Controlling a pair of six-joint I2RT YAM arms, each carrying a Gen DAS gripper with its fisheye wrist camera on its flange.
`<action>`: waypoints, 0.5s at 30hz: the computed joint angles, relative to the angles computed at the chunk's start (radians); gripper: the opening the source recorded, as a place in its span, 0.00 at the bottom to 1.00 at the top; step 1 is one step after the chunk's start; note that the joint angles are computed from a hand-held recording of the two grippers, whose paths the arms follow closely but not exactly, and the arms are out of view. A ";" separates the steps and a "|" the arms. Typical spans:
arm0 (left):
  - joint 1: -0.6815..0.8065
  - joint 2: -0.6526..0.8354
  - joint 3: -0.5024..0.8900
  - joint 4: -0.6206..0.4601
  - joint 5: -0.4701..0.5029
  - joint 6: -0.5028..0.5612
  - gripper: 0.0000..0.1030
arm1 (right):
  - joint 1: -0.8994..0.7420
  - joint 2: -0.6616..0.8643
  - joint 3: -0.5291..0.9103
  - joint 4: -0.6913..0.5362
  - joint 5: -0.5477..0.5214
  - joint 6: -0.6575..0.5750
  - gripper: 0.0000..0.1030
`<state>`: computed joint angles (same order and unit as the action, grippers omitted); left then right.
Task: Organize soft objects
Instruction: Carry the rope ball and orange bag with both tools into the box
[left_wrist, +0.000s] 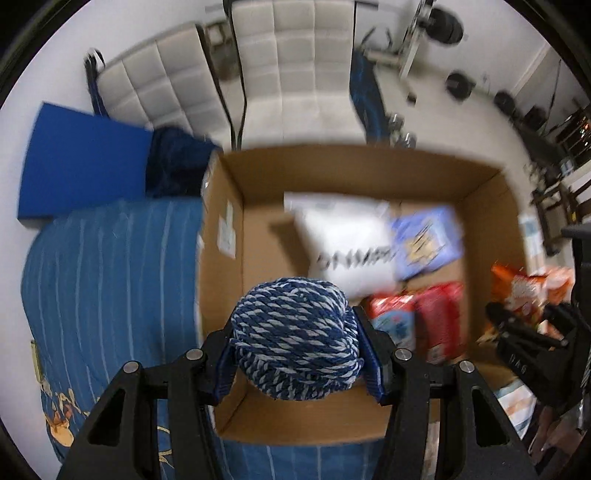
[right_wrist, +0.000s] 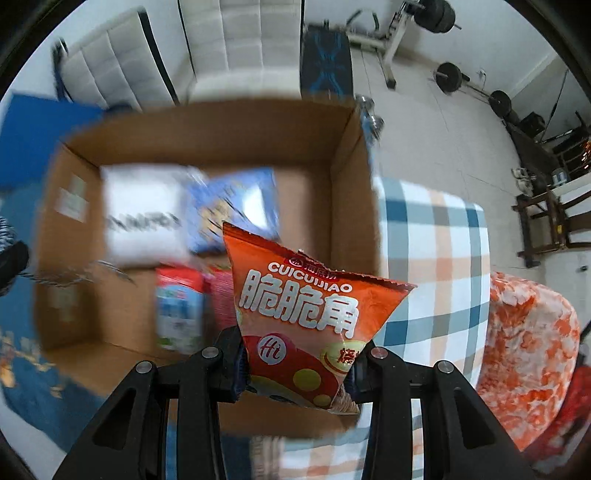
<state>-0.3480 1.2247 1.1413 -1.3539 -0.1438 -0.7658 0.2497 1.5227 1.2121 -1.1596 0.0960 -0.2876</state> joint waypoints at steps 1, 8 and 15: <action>0.015 0.010 -0.038 0.025 0.013 0.012 0.51 | 0.017 0.011 -0.035 0.033 0.030 0.005 0.40; 0.090 0.096 -0.214 0.167 0.151 0.072 0.51 | 0.112 0.128 -0.162 0.170 0.209 0.036 0.40; 0.073 0.167 -0.221 0.225 0.203 0.079 0.51 | 0.153 0.207 -0.123 0.135 0.161 0.083 0.40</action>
<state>-0.2754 1.3919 0.9202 -1.1291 0.0594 -0.6868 0.4025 1.7295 1.0895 -1.0246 0.2571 -0.2050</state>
